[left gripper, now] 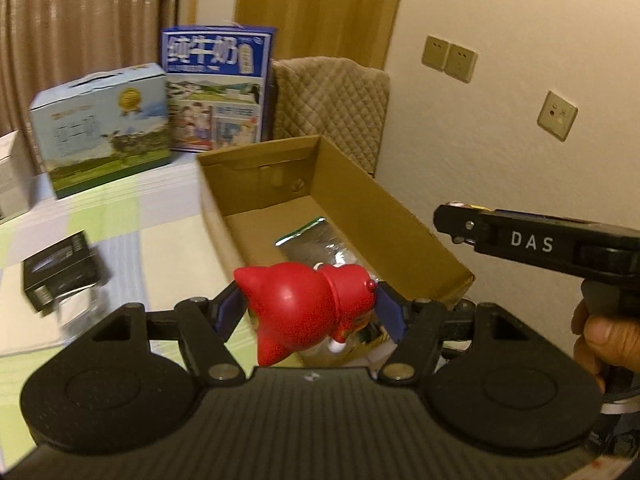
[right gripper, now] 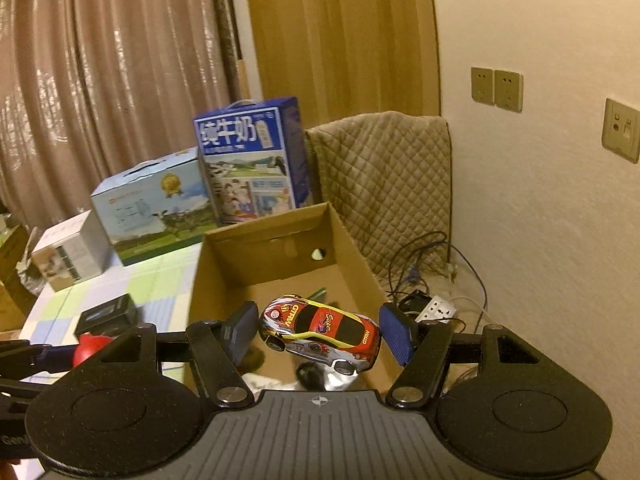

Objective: Organize objects
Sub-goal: 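Carry the red figurine and toy car over the cardboard box, then open both tools to drop the figurine and car into the box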

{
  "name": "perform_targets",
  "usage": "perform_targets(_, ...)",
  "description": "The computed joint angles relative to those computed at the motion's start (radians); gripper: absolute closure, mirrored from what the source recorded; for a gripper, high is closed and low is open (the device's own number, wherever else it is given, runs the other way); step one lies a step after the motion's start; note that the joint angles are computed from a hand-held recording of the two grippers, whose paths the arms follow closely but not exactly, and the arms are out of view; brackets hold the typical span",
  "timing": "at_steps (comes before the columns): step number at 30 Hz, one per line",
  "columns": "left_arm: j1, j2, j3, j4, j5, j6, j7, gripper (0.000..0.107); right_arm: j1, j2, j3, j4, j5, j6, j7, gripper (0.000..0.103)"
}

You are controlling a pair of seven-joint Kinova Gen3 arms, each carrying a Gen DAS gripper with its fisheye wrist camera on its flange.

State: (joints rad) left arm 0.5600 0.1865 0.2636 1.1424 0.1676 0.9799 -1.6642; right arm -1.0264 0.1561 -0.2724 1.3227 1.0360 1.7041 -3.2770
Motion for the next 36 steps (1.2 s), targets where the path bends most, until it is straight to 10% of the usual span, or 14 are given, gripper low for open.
perform_targets(5, 0.025, 0.087, 0.013, -0.073, 0.003, 0.015, -0.021, 0.042, 0.05, -0.027, 0.009, 0.052, -0.024, -0.042, -0.015, 0.04)
perform_targets(8, 0.03, 0.102, 0.005, -0.07, 0.013, -0.005, -0.035, 0.023, 0.078, -0.038, 0.004, 0.073, -0.038, -0.063, -0.024, 0.04)
perform_targets(24, -0.065, 0.007, -0.038, 0.04, -0.007, -0.028, -0.017, 0.021, 0.134, -0.038, 0.0, 0.092, -0.072, -0.25, 0.01, 0.033)
perform_targets(36, -0.157, -0.082, -0.056, 0.129, 0.009, -0.015, -0.07, 0.018, 0.063, 0.019, 0.014, -0.008, -0.051, -0.215, 0.04, 0.021)
